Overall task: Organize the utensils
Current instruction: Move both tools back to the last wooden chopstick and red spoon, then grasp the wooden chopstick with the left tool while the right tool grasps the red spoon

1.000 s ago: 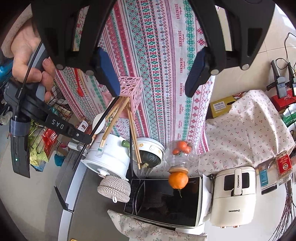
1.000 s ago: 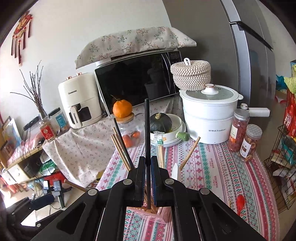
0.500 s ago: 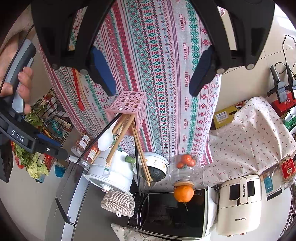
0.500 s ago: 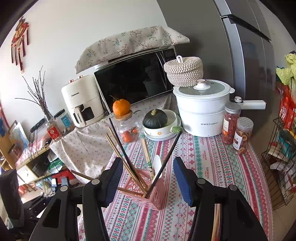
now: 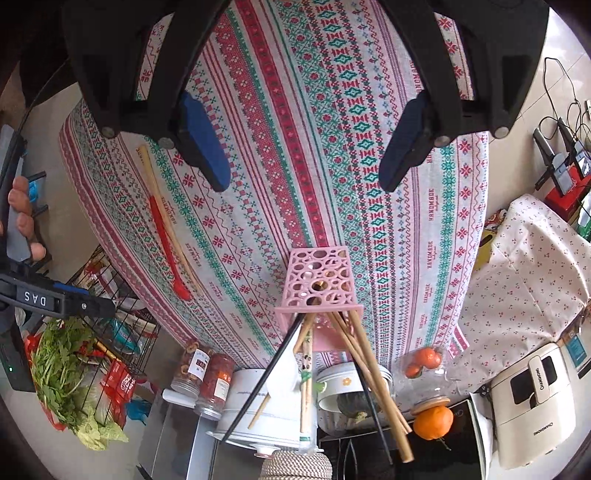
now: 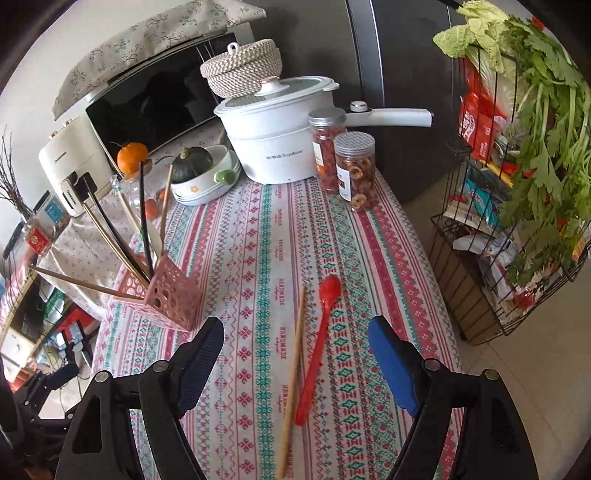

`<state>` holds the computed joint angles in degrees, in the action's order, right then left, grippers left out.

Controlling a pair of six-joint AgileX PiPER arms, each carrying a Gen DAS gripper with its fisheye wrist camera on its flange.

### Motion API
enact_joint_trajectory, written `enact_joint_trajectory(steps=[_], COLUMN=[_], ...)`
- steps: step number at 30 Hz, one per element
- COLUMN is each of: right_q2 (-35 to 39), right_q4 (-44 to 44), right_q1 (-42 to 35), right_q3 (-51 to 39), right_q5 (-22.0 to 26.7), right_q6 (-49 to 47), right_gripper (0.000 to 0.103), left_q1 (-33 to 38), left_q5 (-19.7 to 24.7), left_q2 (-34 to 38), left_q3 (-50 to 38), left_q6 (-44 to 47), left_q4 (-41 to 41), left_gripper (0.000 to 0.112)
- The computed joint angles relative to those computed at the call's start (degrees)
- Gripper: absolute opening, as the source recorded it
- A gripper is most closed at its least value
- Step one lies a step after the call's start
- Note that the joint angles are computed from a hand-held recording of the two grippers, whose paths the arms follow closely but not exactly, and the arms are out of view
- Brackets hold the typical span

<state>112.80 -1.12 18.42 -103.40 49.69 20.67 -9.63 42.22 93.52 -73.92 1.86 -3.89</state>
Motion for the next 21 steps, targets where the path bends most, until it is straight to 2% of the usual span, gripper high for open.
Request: enact_joint_trajectory(steps=[9, 14, 16, 18, 21], right_q2=[-1.3, -1.5, -1.1, -0.6, 0.2], right_q4=[4.9, 6.5, 7.3, 7.7, 7.9], right_q1=[-6.6, -9.6, -10.5, -11.2, -12.0], right_q3=[7.8, 9.9, 10.0, 9.9, 9.7], right_q5=[3.0, 2.7, 3.1, 3.4, 4.0], right_q6=[-6.1, -8.6, -9.8, -10.5, -11.2], right_gripper=[0.082, 0.082, 0.082, 0.082, 0.082], left_q1=[-11.4, -13.6, -13.9, -14.2, -14.3], left_q5=[6.3, 10.1, 12.4, 15.3, 19.7], left_q2=[9.7, 16.9, 20.6, 24.7, 30.7], left_q3=[-8.8, -18.1, -23.7, -30.2, -40.6], left_q6=[-10.0, -13.3, -14.7, -16.0, -17.4], left_q4=[9.9, 8.8, 7.5, 6.1, 2.9], left_gripper=[0.083, 0.082, 0.076, 0.062, 0.047])
